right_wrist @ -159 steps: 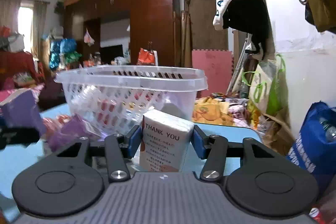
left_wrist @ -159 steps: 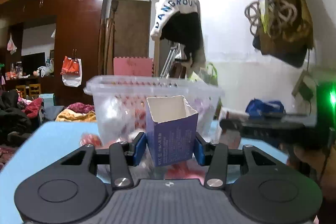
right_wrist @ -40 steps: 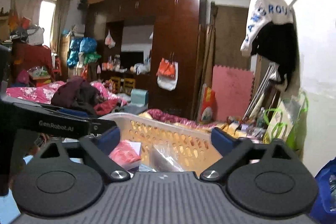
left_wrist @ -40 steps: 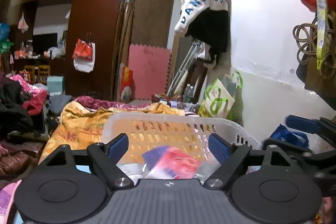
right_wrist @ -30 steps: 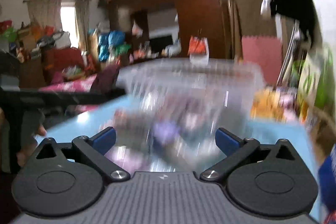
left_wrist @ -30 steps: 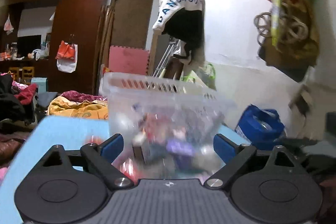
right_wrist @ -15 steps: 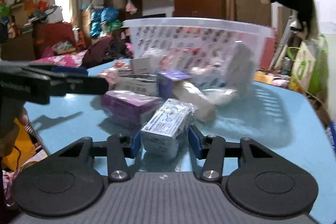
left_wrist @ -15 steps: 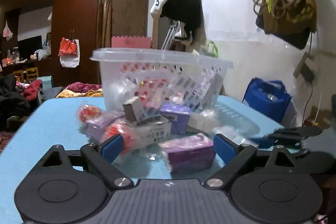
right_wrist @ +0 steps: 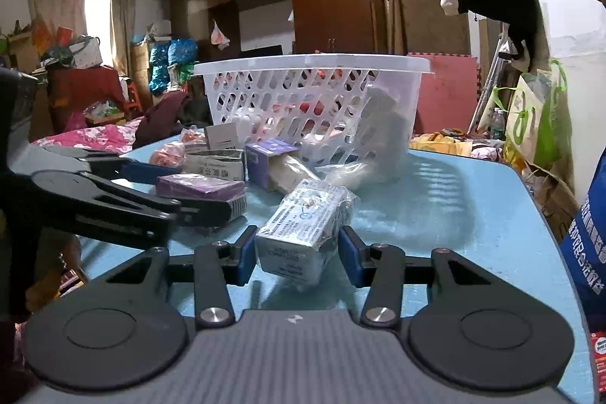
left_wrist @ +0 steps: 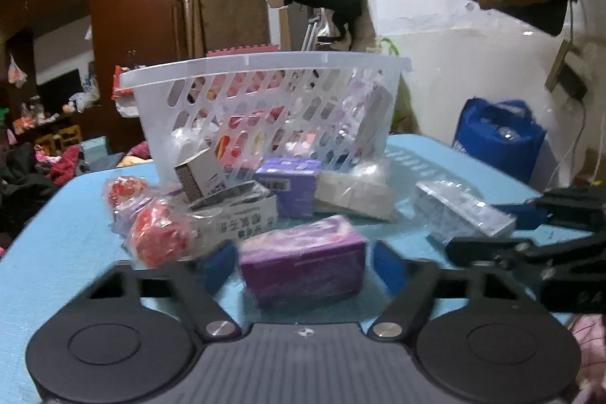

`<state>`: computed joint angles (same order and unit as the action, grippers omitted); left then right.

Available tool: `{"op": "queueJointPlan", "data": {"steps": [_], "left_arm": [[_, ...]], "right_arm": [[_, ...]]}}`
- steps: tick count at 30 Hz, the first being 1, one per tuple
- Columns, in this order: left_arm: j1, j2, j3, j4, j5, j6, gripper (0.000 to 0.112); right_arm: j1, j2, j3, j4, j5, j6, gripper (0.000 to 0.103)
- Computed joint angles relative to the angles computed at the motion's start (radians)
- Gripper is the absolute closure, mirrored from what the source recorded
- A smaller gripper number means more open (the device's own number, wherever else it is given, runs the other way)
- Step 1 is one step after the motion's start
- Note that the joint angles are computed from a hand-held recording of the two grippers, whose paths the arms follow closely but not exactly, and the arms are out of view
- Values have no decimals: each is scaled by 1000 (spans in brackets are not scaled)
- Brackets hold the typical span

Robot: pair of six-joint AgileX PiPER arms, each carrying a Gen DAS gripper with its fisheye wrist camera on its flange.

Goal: Organize objects
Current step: 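Grasp purple box with left tool while right tool grasps white box, then drop purple box into basket with left tool while right tool drops white box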

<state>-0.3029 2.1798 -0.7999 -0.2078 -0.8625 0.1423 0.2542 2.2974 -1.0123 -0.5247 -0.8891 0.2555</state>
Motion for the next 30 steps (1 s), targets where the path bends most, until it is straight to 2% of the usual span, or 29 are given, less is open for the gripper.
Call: {"op": "queueJointPlan", "data": {"steps": [4, 9, 11, 15, 17, 20, 21, 23, 24, 26, 28, 30], "left_arm": [[6, -9, 57, 7, -104, -37, 40], [40, -82, 167, 53, -244, -59, 40], [85, -120, 193, 112, -262, -99, 40], [193, -203, 182, 283, -219, -183, 40], [216, -251, 125, 336, -128, -195, 40], [213, -287, -33, 362, 73, -210, 39], [206, -284, -96, 351, 138, -206, 39], [197, -252, -249, 345, 294, -223, 39], [201, -221, -342, 392, 386, -287, 39], [207, -162, -487, 487, 516, -407, 39], [207, -93, -615, 540, 622, -471, 39], [207, -36, -706, 573, 697, -510, 36]], "right_arm": [[-17, -5, 15, -12, -32, 7, 54], [-25, -34, 30, -46, -67, 28, 54], [-17, -57, 31, -41, -74, 25, 54], [-10, -119, -21, -101, -39, 80, 54], [7, -154, -73, -110, 17, 99, 55], [55, -173, -213, -73, 173, 100, 55], [62, -165, -273, -102, 223, 136, 55], [70, -129, -416, -203, 321, 252, 54], [81, -103, -498, -236, 389, 298, 54], [92, -45, -635, -346, 491, 423, 54], [104, 14, -751, -491, 563, 562, 54], [115, 71, -847, -595, 604, 663, 53]]}}
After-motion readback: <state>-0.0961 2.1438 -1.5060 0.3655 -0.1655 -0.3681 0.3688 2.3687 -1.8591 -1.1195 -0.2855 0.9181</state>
